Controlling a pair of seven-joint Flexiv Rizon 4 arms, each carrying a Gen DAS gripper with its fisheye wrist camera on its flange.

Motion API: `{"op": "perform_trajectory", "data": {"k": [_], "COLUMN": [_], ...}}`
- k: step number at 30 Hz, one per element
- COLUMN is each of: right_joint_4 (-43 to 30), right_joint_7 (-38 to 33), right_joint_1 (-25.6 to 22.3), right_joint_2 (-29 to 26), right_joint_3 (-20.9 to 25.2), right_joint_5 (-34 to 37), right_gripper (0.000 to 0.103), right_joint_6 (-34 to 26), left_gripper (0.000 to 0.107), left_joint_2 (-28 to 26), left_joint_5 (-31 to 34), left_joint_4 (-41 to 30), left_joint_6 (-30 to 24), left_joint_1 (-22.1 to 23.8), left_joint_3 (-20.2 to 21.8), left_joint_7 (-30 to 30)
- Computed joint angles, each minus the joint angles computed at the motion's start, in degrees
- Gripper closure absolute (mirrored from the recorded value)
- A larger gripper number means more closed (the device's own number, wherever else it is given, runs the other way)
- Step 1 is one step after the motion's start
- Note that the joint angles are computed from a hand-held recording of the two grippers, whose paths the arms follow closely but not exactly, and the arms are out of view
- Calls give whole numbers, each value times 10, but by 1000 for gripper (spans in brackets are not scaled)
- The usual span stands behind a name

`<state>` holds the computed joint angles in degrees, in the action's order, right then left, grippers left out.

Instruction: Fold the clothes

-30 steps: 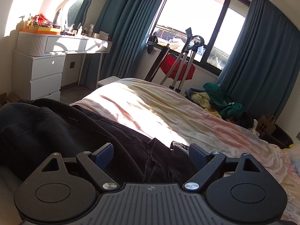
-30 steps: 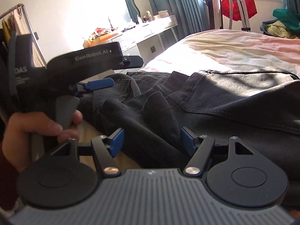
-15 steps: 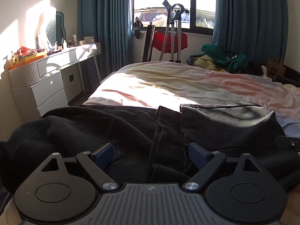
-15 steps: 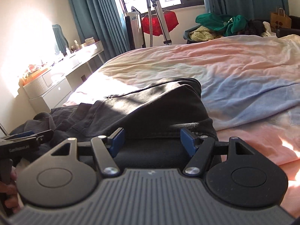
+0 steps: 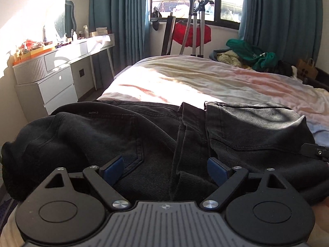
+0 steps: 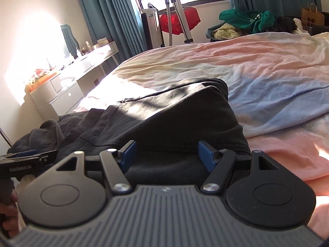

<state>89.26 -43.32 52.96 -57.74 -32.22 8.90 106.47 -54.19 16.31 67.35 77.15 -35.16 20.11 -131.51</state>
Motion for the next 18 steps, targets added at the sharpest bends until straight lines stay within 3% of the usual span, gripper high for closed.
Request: {"op": "perform_trajectory", "data": {"k": [2, 5, 8, 10, 12, 13, 15, 18], "right_joint_4": [3, 2, -16, -30, -38, -39, -36, -28], "right_joint_7": [-2, -17, -44, -41, -26, -18, -1, 18], "right_joint_1": [13, 29, 4, -12, -24, -27, -27, -25], "right_joint_2": [-1, -8, -1, 1, -2, -4, -3, 0], "right_joint_3": [-17, -37, 2, 25, 35, 36, 32, 28], "right_joint_5": [6, 3, -22, -45, -66, -72, -82, -89], "right_gripper": [34, 34, 35, 36, 36, 36, 36, 36], "right_joint_6": [2, 14, -4, -51, -73, -72, -68, -60], "left_gripper": [16, 16, 16, 16, 16, 16, 16, 16], "left_joint_2": [31, 71, 107, 118, 124, 126, 129, 129], "left_joint_5": [-17, -42, -82, -107, -132, -150, -191, -244], "left_joint_4": [35, 95, 161, 192, 214, 230, 264, 320], "left_joint_6": [4, 29, 72, 91, 95, 105, 130, 190], "left_joint_1": [31, 53, 83, 89, 90, 103, 144, 231], "left_joint_3": [-49, -69, -91, -82, -67, -79, -122, -231], "left_joint_7": [36, 40, 37, 25, 13, 8, 5, 6]}}
